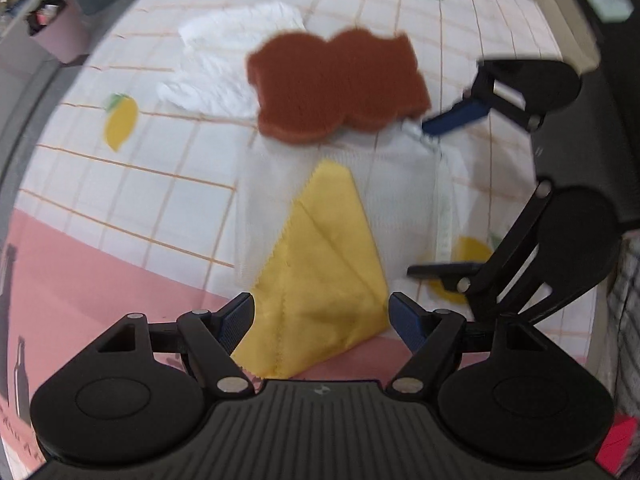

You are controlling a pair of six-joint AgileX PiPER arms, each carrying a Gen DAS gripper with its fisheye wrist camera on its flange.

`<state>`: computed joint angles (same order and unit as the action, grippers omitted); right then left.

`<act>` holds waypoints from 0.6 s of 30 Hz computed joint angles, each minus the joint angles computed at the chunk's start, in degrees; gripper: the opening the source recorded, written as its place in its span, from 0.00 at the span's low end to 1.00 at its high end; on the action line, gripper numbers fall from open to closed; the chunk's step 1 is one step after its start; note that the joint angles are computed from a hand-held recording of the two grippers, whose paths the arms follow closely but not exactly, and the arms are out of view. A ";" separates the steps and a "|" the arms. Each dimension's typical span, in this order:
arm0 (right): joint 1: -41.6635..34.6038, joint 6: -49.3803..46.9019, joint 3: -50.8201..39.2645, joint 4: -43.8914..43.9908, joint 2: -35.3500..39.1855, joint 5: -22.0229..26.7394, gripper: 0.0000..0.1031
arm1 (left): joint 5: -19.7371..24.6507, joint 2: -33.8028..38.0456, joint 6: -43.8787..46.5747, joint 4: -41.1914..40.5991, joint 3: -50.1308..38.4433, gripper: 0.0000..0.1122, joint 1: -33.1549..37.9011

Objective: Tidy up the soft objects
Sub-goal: 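Move both tools back to the yellow cloth and white mesh bag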

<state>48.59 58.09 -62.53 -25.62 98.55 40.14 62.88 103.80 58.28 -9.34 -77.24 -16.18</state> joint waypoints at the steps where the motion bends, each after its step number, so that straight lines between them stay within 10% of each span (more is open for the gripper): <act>1: -0.11 -0.16 -0.18 -0.03 0.17 0.08 0.98 | -0.28 0.63 0.25 1.19 0.02 0.80 -0.55; 18: 0.25 -0.97 -0.16 -0.19 0.05 0.37 0.98 | -5.84 0.58 3.09 0.54 4.24 0.92 2.06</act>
<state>48.84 57.12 -62.69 -25.81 98.60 40.52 57.04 104.38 61.37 -8.80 -73.00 -14.11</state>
